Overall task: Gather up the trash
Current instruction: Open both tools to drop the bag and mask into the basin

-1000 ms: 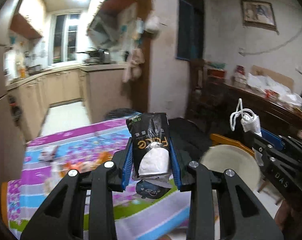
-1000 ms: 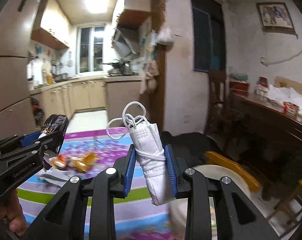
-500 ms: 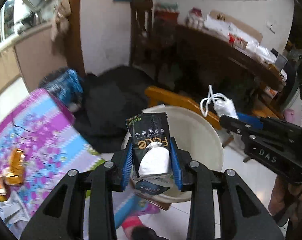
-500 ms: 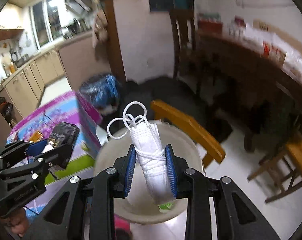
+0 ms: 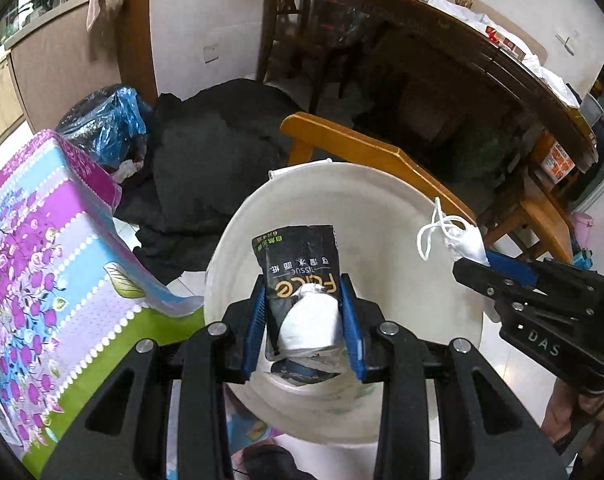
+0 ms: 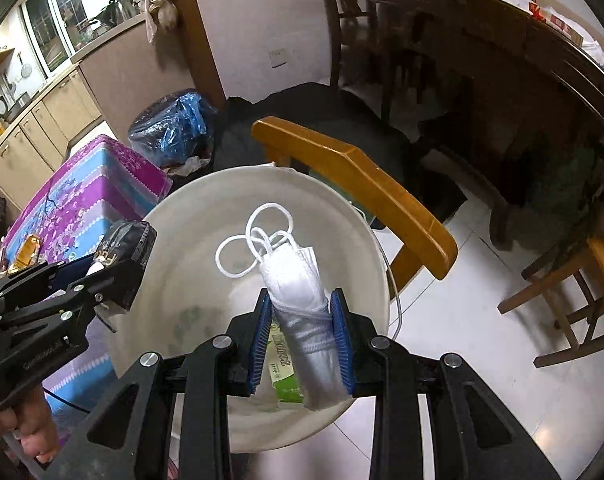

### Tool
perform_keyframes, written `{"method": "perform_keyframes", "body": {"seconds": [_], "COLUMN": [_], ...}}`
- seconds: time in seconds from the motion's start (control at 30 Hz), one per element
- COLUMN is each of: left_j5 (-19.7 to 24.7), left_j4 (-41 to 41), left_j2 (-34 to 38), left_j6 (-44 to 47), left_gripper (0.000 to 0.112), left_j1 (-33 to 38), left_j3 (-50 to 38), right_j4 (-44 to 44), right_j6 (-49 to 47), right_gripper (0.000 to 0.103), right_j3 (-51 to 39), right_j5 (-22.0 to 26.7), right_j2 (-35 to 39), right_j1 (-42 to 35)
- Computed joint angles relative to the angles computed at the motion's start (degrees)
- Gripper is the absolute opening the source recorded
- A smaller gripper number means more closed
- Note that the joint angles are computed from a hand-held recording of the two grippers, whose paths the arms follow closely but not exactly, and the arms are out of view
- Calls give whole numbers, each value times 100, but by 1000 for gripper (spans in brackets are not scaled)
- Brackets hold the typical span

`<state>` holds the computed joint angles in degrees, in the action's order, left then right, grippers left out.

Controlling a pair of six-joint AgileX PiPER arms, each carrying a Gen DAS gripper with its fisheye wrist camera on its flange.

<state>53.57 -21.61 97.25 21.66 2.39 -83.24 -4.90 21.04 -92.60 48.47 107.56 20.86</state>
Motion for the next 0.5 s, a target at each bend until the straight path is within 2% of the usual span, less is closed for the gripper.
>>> {"method": "perform_keyframes", "body": {"seconds": [0.27, 0.5], "left_j5": [-77, -126], "left_j4": [-1, 107], "left_j2": [83, 103], "left_j6": [-26, -153], "left_gripper": [40, 56], "left_j1": [-81, -58], "left_j3": [-59, -80], "right_j4": [260, 405], "right_j6": [-149, -219], "right_gripper": [31, 37], "right_j3": [37, 25], "right_j5": [-194, -261], "right_j2": [52, 63], "right_j1": [-54, -78]}}
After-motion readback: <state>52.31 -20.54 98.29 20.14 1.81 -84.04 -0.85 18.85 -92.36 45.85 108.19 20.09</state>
